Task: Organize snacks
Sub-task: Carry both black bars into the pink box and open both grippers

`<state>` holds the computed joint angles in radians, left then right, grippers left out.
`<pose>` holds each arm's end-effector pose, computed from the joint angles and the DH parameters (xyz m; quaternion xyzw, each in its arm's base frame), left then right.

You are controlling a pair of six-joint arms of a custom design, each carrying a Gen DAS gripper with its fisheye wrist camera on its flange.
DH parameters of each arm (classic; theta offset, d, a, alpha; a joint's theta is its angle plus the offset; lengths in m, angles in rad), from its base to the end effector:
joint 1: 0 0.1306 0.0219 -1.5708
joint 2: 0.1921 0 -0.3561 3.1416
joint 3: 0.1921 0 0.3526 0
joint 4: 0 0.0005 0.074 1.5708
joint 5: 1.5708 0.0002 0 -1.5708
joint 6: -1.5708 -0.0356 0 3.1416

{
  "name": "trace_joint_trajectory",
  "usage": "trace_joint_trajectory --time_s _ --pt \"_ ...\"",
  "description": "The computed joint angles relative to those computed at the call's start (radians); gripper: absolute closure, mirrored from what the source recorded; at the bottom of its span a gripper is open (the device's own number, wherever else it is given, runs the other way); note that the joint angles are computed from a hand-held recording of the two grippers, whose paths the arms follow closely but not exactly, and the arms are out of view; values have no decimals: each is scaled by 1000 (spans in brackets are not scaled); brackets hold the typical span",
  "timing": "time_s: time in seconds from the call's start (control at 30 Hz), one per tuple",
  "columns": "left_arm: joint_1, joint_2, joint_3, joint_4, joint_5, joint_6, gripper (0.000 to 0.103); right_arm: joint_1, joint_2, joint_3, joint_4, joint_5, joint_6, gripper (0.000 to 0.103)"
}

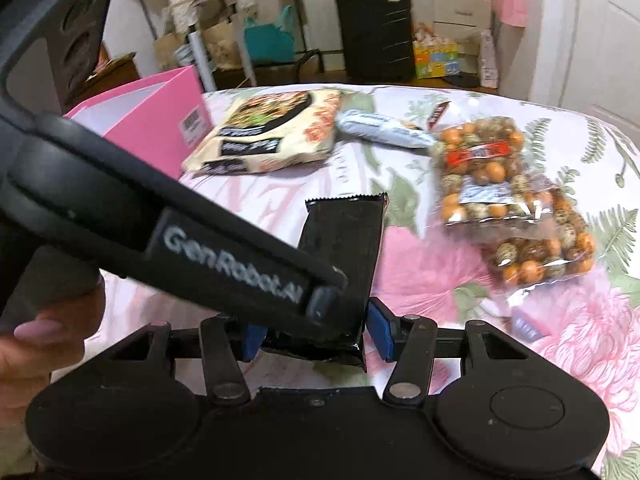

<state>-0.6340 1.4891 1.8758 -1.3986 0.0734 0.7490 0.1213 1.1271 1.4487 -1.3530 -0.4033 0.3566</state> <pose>0.3572 -0.2665 0.5246 -0.0451 0.9596 -0.2029 0.1898 0.3184 0.0524 0.4952 -0.2753 0.9049 0.1611 0.2819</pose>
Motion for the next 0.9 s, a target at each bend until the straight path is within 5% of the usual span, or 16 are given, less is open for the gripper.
trace_joint_trajectory --time_s 0.6,0.9 --pt "-30 -178 31 -166 -167 163 58 135 -25 123 -94 -78 28 45" --pt "-8 -311 -46 -238 -336 217 58 338 -52 76 63 -57 -44 45"
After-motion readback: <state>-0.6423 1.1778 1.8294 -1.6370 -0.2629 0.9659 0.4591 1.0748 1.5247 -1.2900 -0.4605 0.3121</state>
